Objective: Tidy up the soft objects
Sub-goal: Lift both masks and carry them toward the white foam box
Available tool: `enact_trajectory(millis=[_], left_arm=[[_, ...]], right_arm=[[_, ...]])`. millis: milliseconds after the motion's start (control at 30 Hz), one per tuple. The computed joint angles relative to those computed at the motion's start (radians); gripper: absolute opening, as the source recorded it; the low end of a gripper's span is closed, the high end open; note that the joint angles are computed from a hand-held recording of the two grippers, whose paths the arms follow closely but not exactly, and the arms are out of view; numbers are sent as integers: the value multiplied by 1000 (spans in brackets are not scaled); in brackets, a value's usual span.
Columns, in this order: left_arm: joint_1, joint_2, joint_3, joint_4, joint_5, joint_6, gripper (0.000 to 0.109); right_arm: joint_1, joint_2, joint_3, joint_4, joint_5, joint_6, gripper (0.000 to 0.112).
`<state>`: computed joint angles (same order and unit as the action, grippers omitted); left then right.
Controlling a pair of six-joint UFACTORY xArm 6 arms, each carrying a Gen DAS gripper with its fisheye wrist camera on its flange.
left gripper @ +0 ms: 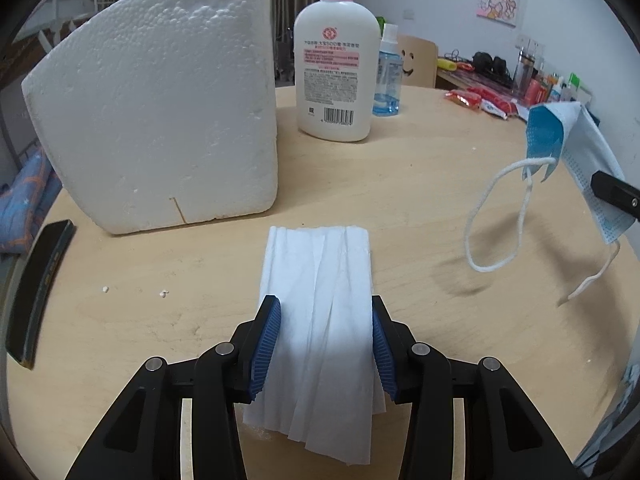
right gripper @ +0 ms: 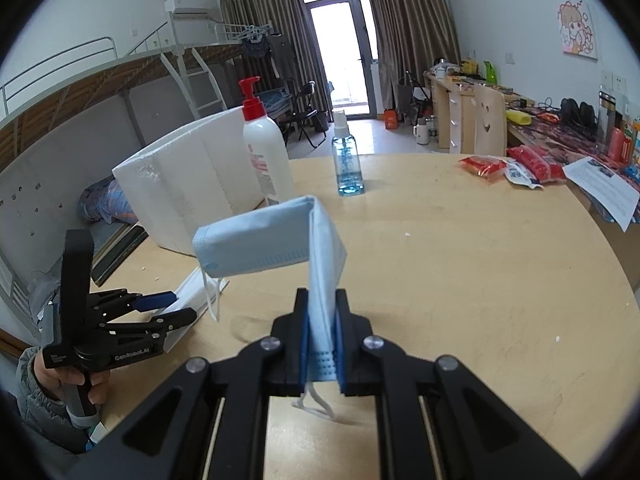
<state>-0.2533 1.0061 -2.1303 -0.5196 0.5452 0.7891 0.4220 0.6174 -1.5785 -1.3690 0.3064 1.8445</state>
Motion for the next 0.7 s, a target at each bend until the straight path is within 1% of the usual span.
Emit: enact_trajectory(millis=[67, 167, 233, 333, 433, 467, 533, 600, 700], left_arm=[[-1, 10, -16, 14, 4, -17, 46], [-2, 15, -21, 27, -5, -33, 36], [-3, 17, -21, 29, -17, -27, 19], [-6, 20, -23, 31, -20, -17, 9], [-8, 10, -4, 27, -36, -1, 6], [-8, 4, 5, 7, -33, 18, 6], [-8, -23, 41, -64, -32, 80, 6], [-14, -73, 112, -169, -70, 185, 6], [-19, -139, 191, -279, -88, 296, 6]], right_arm=[[4, -5, 10, -20, 1, 24, 14], [4, -15, 23, -51, -5, 62, 14], [6, -22, 31, -70, -4, 83, 14], [9, -31, 38, -99, -1, 113, 14], [14, -41, 47, -139, 2, 151, 14], [14, -44, 52, -151, 1, 162, 14], [18, -50, 60, -166, 8, 177, 14], [18, -57, 68, -184, 9, 195, 14], [21, -71, 79, -216, 20, 225, 14]])
